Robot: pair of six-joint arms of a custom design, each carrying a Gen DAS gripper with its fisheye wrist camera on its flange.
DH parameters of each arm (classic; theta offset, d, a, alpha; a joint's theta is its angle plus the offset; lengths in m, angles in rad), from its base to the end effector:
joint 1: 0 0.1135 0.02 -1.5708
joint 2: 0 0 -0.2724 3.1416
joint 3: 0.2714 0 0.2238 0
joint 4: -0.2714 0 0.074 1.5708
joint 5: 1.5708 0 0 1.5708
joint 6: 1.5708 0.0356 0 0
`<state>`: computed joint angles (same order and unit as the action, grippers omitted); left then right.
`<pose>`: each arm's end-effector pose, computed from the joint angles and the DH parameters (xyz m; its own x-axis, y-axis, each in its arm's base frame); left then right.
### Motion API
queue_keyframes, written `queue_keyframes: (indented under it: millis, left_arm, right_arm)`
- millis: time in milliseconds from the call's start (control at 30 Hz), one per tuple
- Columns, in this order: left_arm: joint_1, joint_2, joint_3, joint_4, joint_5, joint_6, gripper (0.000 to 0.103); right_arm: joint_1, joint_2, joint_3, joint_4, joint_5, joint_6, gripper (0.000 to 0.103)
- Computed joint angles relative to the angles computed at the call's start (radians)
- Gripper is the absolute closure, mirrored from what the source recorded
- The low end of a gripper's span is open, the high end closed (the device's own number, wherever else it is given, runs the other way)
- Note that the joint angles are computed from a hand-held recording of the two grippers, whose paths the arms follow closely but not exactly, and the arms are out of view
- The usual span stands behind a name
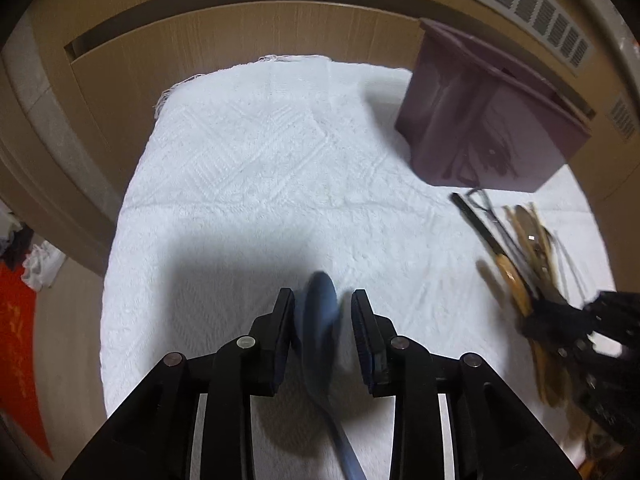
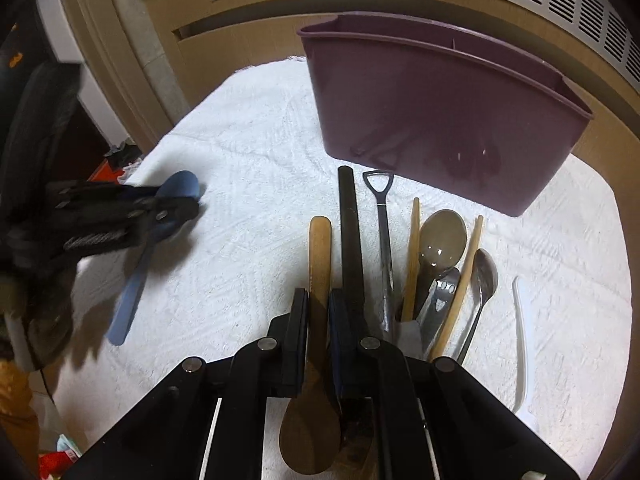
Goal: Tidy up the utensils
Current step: 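Close the right gripper on the wooden spoon handle and lift it, then lower the wooden spoon into the purple caddy while the left gripper lowers the blue spoon in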
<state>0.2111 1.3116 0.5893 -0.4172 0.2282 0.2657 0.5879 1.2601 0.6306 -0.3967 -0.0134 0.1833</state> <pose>0.1944 0.0334 0.1805 -0.8864 0.0716 -0.4573 0.1255 0.9881 -0.0885 0.1687 0.1130 0.2007 -0.8019 -0.3155 -0.5073 -0.4212 0.9008 0.1057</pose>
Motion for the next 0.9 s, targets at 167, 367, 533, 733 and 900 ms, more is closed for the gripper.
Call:
queue_keyframes:
  millis: [167,367,533,733,900]
  left_arm:
    - [-0.042,-0.031,-0.031,0.048,-0.043,-0.016,0.082]
    - [0.035,-0.205,-0.080,-0.029,0.061,0.047,0.092]
    - [0.136,-0.287,-0.083,-0.116,0.131,0.112,0.092]
    - [0.205,-0.369,-0.108,-0.169,0.172,0.169,0.092]
    - [0.199,-0.362,-0.125,-0.163,0.203,0.154,0.092]
  right_arm:
    - [-0.044,-0.080,-0.023,-0.035,-0.067,-0.048,0.092]
    - [-0.045,-0.086,0.001,-0.041,-0.065,-0.091,0.090]
    - [-0.012,0.007,0.040,-0.010,-0.067,-0.065,0.088]
    - [0.030,0.100,0.067,-0.017,0.030,-0.011,0.086]
    - [0.029,0.126,0.076,-0.011,0.030,-0.004,0.086]
